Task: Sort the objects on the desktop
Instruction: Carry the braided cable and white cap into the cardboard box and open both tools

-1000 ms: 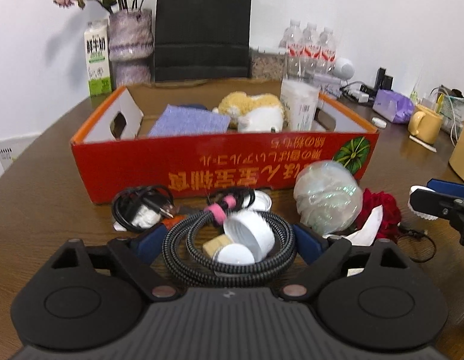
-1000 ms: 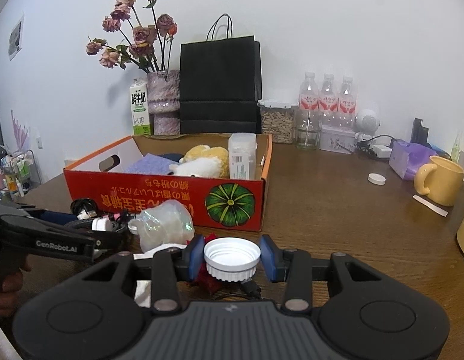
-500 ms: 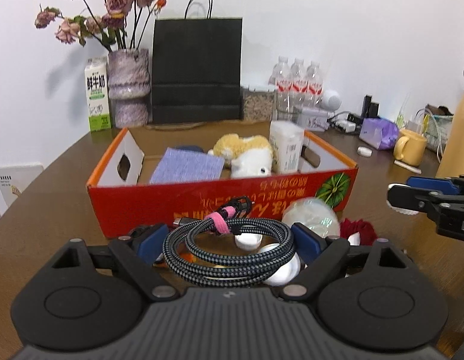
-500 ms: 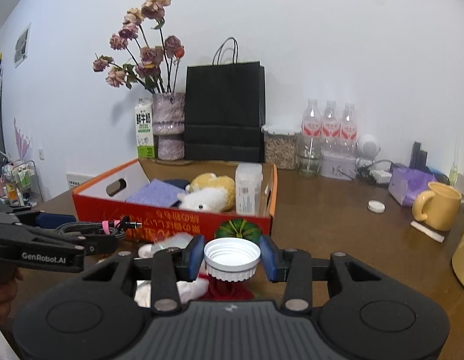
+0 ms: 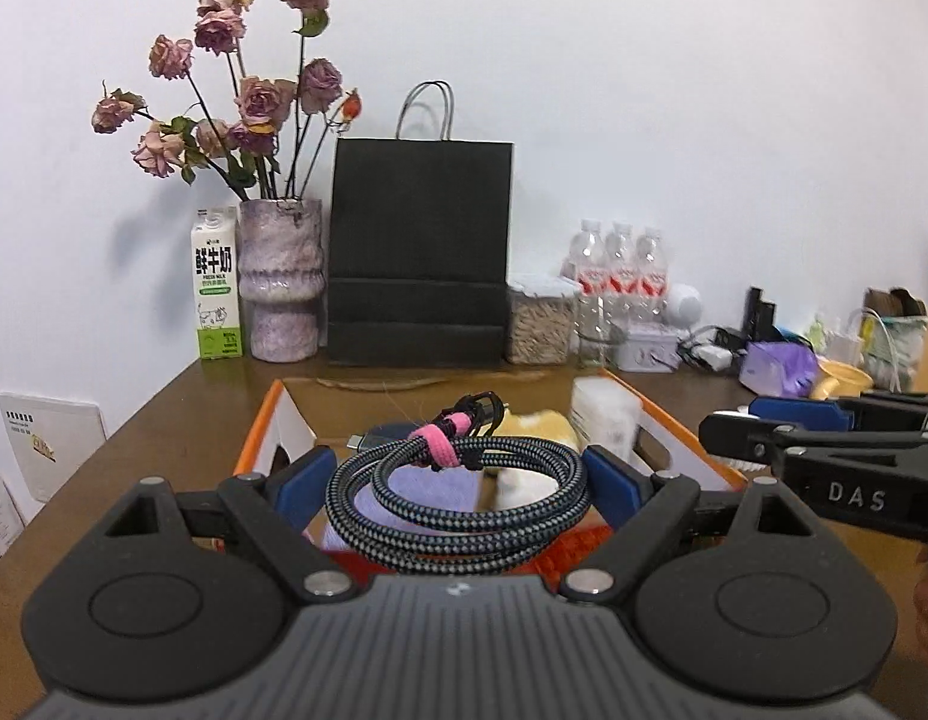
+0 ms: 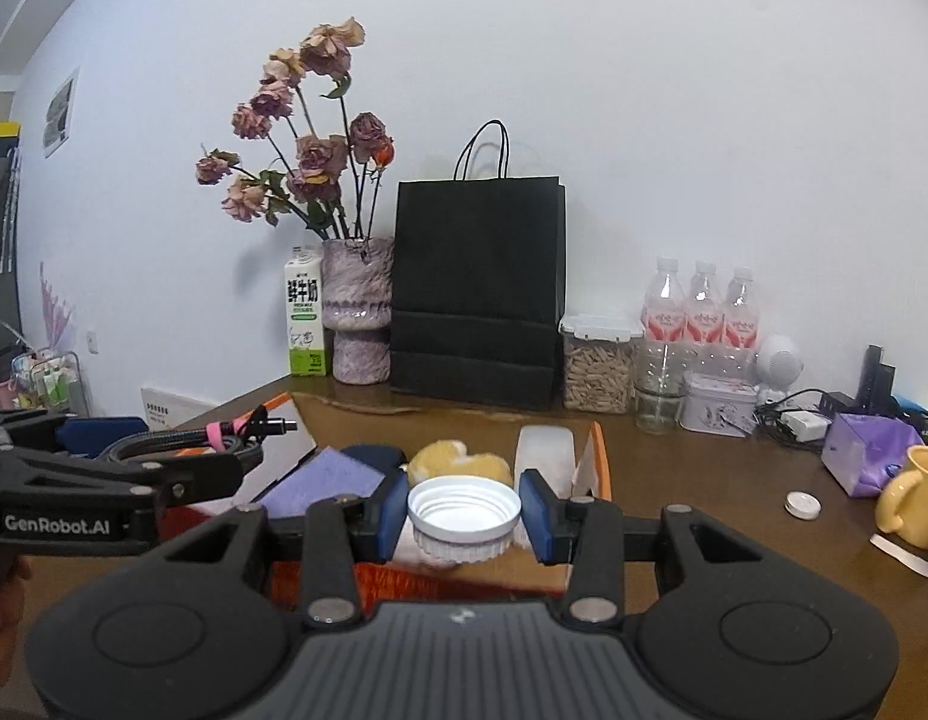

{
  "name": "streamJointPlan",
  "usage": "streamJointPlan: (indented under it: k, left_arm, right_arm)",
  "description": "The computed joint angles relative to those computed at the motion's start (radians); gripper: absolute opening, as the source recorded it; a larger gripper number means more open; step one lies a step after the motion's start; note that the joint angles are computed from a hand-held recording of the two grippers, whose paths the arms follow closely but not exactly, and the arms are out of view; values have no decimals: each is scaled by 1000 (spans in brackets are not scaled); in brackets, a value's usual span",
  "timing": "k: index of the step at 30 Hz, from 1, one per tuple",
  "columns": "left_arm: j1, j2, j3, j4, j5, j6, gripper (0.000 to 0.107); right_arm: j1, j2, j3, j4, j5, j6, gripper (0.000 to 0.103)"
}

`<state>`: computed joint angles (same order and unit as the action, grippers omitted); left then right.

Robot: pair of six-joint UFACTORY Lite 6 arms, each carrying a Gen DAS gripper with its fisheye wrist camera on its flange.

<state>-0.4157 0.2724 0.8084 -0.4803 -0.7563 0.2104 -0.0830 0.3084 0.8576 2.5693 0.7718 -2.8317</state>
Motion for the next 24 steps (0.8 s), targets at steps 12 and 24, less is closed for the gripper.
streamJointPlan:
  k: [12, 24]
  left_arm:
    - [140, 327, 380, 90, 121, -72, 89]
    - [103, 379, 403, -17, 103, 56, 91]
  right_arm:
    - [89, 421, 505, 51, -197, 72, 39]
    - [101, 449, 495, 71, -192, 26, 40]
